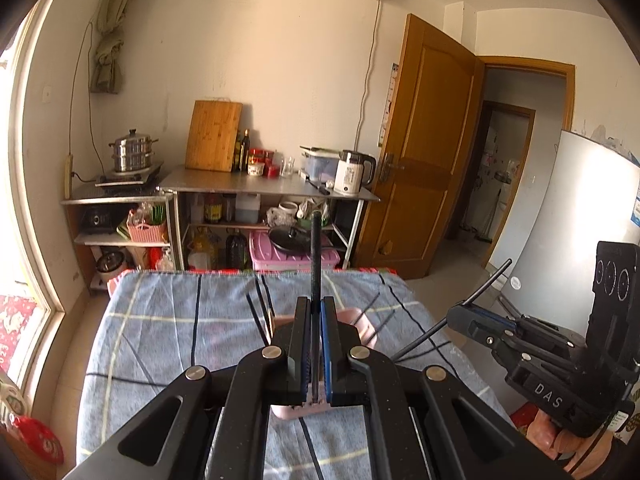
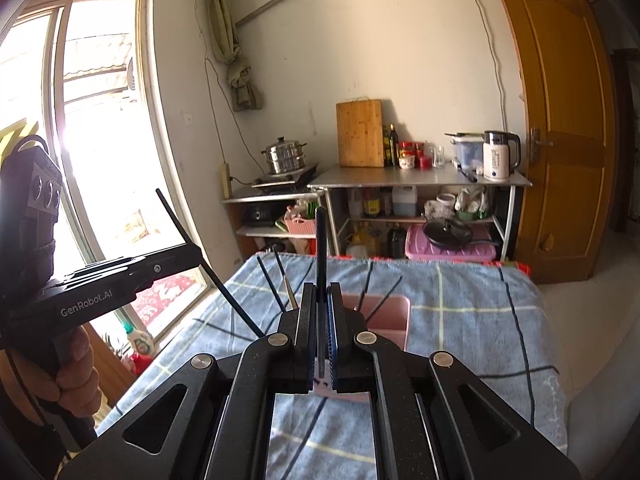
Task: Organize utensils
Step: 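Lift and carry the black chopsticks in both tools over the pink basket, then lower the black chopsticks into the basket and open both tools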
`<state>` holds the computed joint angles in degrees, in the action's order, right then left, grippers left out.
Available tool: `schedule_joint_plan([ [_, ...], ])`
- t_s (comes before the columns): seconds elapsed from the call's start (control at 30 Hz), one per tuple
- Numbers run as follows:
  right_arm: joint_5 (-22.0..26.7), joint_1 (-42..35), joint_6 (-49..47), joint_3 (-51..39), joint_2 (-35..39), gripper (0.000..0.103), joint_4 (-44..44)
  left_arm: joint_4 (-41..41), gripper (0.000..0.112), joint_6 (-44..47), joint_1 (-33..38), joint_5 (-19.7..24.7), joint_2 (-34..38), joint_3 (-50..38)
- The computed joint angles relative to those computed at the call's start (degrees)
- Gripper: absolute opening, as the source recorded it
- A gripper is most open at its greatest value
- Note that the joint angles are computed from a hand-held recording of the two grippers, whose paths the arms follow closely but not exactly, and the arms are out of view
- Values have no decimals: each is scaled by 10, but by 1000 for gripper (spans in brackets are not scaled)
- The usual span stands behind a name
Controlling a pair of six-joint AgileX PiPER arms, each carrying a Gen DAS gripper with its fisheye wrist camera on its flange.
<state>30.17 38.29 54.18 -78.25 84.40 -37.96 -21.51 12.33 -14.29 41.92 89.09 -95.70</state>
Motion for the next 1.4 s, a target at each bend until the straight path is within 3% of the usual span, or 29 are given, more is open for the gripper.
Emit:
schedule_joint_plan([
  [0.2, -3, -17, -19, -40, 31, 5, 13, 15, 4, -17, -1, 14, 46, -65],
  [0.63, -13, -36, -24, -60, 91, 5, 25, 15, 4, -8, -3, -25, 102, -68],
  [0.97, -17, -46, -48, -67, 100, 5, 49, 2, 4, -9, 8, 6, 124, -143],
  [1.4, -24, -49, -52, -55, 127, 5, 66, 5, 4, -15, 1, 3, 166, -94],
])
